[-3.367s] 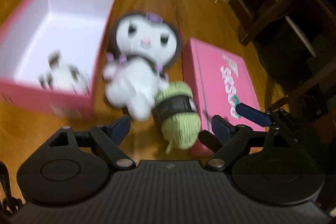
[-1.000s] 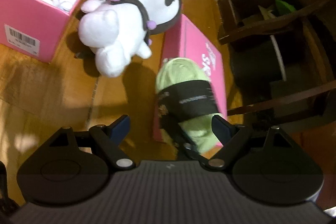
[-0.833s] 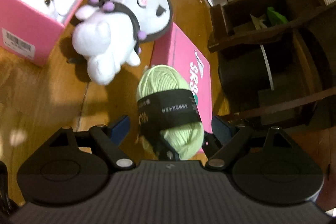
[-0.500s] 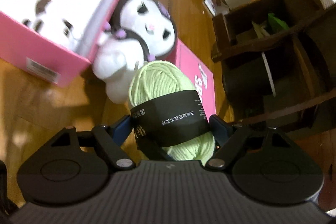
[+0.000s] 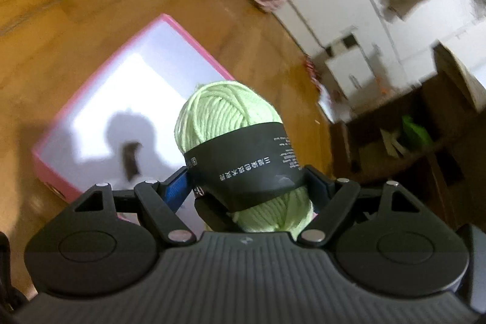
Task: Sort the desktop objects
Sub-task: 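Carry the green yarn ball with the left gripper into the pink box and release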
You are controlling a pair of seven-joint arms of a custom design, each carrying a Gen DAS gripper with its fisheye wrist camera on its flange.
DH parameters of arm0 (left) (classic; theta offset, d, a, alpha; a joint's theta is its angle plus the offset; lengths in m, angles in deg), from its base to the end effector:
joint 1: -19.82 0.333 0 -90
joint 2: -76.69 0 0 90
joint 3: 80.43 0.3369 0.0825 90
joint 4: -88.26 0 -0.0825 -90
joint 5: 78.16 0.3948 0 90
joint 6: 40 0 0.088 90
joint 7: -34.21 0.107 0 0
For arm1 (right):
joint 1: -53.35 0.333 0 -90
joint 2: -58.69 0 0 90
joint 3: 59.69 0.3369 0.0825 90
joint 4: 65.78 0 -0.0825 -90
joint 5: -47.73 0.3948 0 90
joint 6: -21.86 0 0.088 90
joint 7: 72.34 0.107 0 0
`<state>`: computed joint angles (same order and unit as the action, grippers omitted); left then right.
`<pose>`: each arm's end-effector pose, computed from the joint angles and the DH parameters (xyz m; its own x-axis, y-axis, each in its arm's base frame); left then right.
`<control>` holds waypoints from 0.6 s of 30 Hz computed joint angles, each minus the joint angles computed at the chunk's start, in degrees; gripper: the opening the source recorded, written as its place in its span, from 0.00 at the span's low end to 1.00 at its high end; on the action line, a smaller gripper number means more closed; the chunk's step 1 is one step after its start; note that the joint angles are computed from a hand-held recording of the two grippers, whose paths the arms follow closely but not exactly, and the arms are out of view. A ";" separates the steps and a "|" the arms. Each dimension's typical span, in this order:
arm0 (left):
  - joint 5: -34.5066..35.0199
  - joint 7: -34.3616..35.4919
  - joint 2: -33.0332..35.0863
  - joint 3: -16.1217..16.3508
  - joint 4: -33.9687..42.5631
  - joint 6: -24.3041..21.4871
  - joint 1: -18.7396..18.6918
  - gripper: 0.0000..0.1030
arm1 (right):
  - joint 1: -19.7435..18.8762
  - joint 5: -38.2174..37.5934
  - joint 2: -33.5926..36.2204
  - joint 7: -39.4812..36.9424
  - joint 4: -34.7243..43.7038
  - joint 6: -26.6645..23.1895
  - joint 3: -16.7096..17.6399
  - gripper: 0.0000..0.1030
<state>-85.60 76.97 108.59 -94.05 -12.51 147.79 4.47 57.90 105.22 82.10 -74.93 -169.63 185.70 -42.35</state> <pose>0.6607 -0.3139 0.3861 0.1932 -0.6496 0.7353 -0.6740 -0.6325 -0.3817 0.6665 0.1931 0.3881 0.8020 -0.5674 0.1868 -0.2726 -0.6258 -0.7308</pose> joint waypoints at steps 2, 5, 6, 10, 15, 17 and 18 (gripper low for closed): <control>0.10 0.17 1.19 -0.89 1.08 -1.90 1.90 0.76 | 3.03 -6.43 2.95 8.51 3.43 -2.38 -3.08 0.60; 0.29 1.29 3.29 -2.45 3.34 -6.72 4.44 0.76 | 4.50 -11.86 6.82 17.77 6.76 -4.46 -4.35 0.60; 0.33 1.68 3.92 -2.26 4.02 -8.03 4.56 0.76 | 4.77 -13.25 8.09 20.53 7.81 -5.15 -4.56 0.60; 2.96 0.55 5.16 6.03 6.41 -11.46 -2.01 0.72 | 2.39 -13.88 11.41 26.71 9.86 -6.81 -1.91 0.61; 6.07 -0.70 6.08 8.75 9.80 -17.44 -3.82 0.72 | -0.46 -16.28 15.99 32.60 15.62 -12.19 0.50 0.61; 8.40 -0.55 6.06 9.56 11.23 -21.41 -4.53 0.73 | -0.19 -15.50 16.66 34.38 16.92 -15.45 -0.61 0.63; 9.55 -0.69 6.07 9.92 11.68 -22.84 -4.90 0.73 | -0.16 -15.97 16.93 35.69 17.43 -16.81 -0.92 0.64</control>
